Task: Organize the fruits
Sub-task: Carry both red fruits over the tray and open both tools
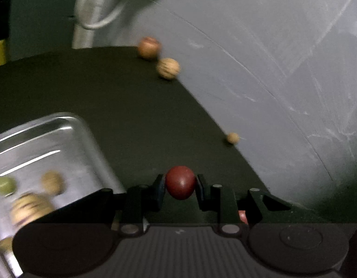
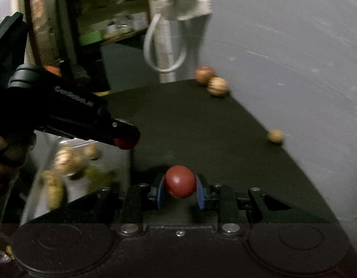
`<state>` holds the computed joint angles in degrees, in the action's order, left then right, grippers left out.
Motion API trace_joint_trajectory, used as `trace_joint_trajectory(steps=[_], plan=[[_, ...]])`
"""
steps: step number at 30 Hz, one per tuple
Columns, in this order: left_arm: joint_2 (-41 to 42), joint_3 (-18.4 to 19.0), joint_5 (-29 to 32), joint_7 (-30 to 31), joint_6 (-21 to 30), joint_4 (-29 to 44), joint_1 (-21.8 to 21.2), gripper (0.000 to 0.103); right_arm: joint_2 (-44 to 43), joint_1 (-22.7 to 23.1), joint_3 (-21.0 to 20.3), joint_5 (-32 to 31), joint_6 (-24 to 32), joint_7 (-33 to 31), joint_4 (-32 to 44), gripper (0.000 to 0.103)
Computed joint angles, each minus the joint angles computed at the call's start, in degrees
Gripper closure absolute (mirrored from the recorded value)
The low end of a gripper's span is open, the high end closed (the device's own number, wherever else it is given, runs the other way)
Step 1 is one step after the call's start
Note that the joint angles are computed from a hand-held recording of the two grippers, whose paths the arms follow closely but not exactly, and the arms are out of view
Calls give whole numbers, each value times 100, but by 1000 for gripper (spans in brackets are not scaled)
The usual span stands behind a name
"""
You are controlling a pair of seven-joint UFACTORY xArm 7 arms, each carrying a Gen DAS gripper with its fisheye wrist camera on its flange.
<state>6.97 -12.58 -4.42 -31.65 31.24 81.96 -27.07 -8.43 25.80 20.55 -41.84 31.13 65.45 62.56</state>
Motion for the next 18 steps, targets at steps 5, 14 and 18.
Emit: trace_joint_trajectory(steps=[5, 14, 18], plan=[[-1093, 54, 367, -694, 71, -1034, 123, 73, 331, 292, 78, 44, -155, -331, 353, 73], [-2907, -177, 72, -1518, 533, -2661, 288, 73, 529, 864, 24, 863, -210, -1492, 387, 73], [-3288, -180, -139, -1661, 800, -3029, 303, 73, 645, 1022, 50, 955, -77, -1617, 427, 73]])
